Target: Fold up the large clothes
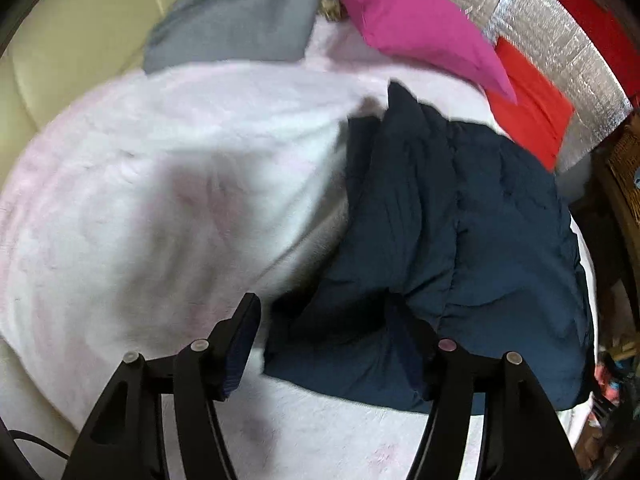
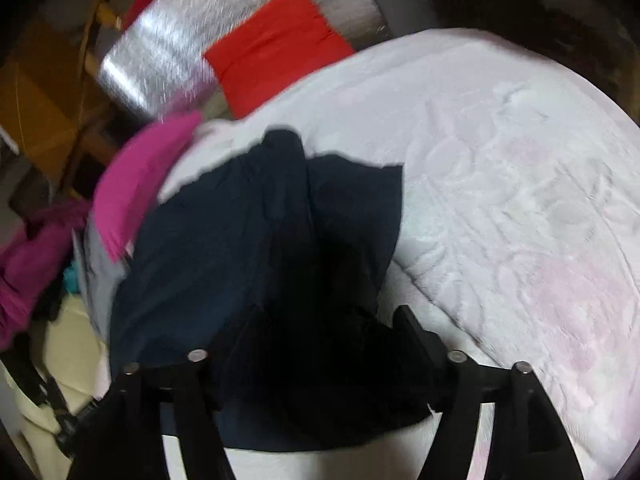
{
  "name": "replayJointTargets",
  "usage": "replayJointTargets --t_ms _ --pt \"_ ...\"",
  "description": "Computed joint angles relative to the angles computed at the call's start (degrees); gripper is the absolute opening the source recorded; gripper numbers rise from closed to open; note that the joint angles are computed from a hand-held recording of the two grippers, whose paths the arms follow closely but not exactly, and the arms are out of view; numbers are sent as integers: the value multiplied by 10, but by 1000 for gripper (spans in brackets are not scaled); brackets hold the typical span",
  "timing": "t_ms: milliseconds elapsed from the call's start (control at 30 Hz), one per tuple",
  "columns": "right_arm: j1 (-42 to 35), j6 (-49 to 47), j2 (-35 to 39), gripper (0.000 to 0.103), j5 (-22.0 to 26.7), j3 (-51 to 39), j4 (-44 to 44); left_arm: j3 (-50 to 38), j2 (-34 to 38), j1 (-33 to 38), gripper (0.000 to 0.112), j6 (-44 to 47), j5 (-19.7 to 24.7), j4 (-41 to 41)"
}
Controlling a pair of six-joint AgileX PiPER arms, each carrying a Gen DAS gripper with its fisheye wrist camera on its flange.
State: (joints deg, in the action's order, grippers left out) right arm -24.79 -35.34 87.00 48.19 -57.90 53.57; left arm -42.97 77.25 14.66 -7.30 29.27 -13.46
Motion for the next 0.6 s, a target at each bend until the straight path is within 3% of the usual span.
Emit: replayJointTargets --t_ms 100,233,333,367,467,600 --pt "-66 -41 -37 80 57 34 55 39 -89 1 69 -17 -1 22" --pt "-129 -82 -41 84 163 72 111 88 -175 48 79 120 35 -119" --pt "-133 -84 -30 87 215 105 121 104 -172 83 81 232 91 -240" --pt "-123 -77 -20 87 214 108 121 103 -152 100 81 266 118 -277" --pt "-88 -51 2 87 182 118 124 101 -106 138 81 302 146 -341" --pt "-42 -20 30 87 107 115 146 95 -66 155 81 291 122 -366"
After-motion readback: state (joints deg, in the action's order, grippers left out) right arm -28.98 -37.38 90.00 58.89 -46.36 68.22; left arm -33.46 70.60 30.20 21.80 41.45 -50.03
